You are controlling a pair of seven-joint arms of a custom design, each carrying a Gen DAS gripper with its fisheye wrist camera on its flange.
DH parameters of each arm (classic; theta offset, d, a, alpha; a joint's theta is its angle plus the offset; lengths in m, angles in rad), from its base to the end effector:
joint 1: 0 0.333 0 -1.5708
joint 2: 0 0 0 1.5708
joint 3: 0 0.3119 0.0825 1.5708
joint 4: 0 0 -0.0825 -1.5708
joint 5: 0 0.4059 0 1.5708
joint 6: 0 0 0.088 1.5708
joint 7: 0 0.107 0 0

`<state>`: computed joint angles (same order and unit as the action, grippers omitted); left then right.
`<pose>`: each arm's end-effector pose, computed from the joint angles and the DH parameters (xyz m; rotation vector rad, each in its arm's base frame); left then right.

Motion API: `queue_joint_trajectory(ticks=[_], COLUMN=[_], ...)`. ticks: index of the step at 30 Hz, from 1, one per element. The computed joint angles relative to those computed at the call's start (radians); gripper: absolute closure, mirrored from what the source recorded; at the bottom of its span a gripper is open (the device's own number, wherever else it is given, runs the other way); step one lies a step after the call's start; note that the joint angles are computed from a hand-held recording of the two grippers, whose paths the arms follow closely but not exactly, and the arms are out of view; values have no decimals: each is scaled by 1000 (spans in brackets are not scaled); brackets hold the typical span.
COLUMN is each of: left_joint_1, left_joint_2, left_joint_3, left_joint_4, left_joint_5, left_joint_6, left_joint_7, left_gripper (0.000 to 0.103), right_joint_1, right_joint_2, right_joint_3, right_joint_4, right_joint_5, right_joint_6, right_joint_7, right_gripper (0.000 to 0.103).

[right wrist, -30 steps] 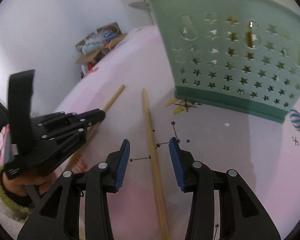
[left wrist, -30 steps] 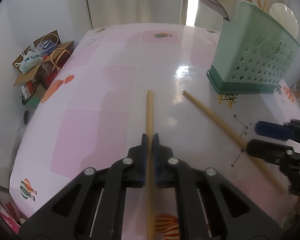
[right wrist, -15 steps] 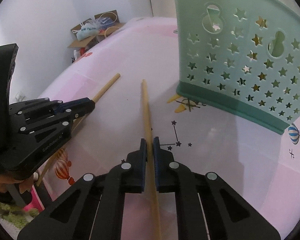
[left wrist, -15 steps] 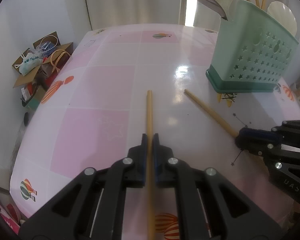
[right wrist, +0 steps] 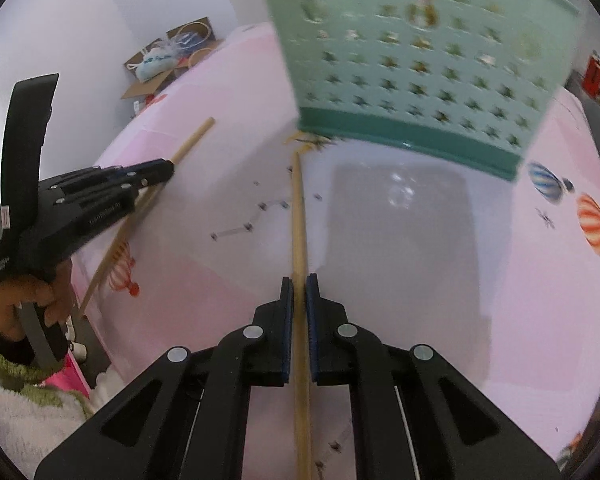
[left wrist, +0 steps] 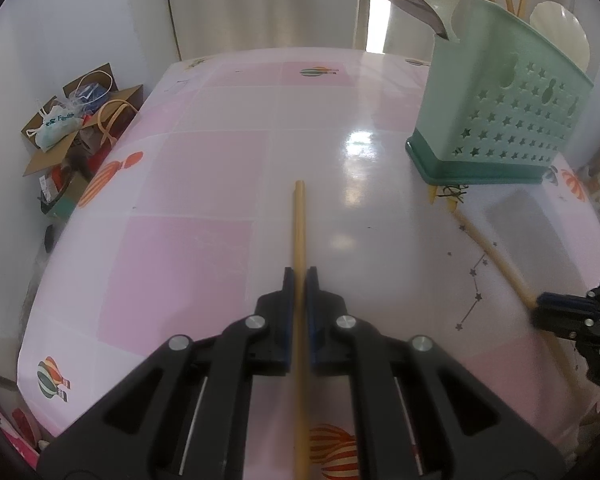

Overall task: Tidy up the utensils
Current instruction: 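Lift both held chopsticks upright toward the green holder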

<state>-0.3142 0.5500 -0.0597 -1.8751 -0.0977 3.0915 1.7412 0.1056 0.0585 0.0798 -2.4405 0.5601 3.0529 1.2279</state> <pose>0.6535 -0.2431 0.2742 -1.4414 2.2439 -0.7708 0.5300 0.0572 0.3121 -1.8339 1.8668 -0.3651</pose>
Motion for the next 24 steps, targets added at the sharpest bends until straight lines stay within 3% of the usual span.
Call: queue_joint_trajectory(ticks=[8,14,20,24], left_joint_1=[33,109,81,62], left_joint_2=[-5,-19,-33,-37], left_joint_3=[-47,-152,-154,-144], left_joint_4=[-9,-32,-55,-62], left_joint_5=[-12,-58,-70,-71], left_joint_6=[-3,-14,-8,-2], left_joint_7=[32,111,149,157], left_gripper=[99,99,99,99], right_joint_1=[17,22,22,22], right_joint_2=[-50,-61,-55,-59], right_joint_3=[-52,-75,-81,-82], right_joint_4=[-72,-94,-98,-107], right_joint_5=[-88,-195,-260,-235], right_joint_6=[17,33,48,55], right_joint_7=[139,277,348,324], right_gripper=[96,96,96,96])
